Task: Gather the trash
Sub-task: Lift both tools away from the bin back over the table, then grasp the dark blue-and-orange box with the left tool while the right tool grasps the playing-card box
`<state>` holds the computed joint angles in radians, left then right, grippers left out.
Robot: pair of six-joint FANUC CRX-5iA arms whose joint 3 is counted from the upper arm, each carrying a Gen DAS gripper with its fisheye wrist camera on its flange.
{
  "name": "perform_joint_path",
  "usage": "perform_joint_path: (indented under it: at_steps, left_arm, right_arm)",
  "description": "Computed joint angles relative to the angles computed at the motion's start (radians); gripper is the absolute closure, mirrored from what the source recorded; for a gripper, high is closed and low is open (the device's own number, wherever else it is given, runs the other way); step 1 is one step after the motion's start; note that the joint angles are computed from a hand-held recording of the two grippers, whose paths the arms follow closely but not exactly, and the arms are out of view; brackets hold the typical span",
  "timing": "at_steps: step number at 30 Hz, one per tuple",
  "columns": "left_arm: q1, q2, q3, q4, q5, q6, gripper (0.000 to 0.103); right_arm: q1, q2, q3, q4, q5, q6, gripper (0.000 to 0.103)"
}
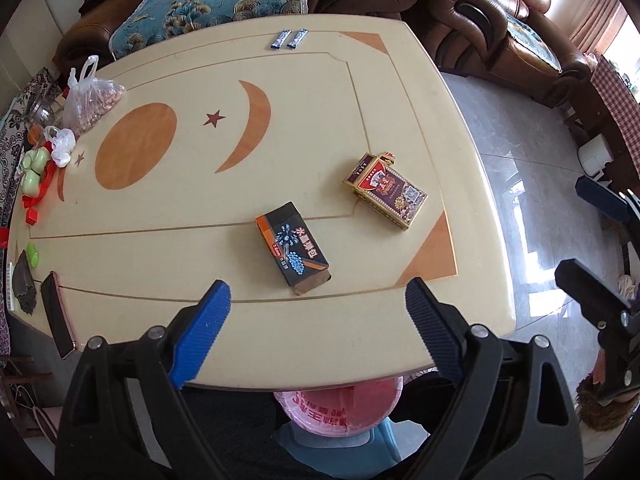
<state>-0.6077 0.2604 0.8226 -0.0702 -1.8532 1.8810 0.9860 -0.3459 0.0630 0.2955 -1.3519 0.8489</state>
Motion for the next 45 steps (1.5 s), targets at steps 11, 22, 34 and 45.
perform_joint_path:
  at_steps: [11,22,34,45]
  left_arm:
    - [0.046,0.065,-0.019,0.047,0.008,0.014,0.016]
    - [0.064,0.101,-0.078,0.053,0.031,0.019,0.016]
    - [0.096,0.137,-0.137,0.054,0.056,0.046,0.016]
    - [0.120,0.168,-0.170,0.088,0.073,0.036,0.016]
  right_arm:
    - [-0.159,0.089,0.025,-0.113,0.035,0.164,0.007]
    - [-0.212,0.189,0.023,-0.202,0.034,0.286,0.007]
    - [-0.254,0.326,0.030,-0.258,0.022,0.394,0.007]
    - [-0.237,0.404,0.032,-0.238,0.009,0.418,0.007]
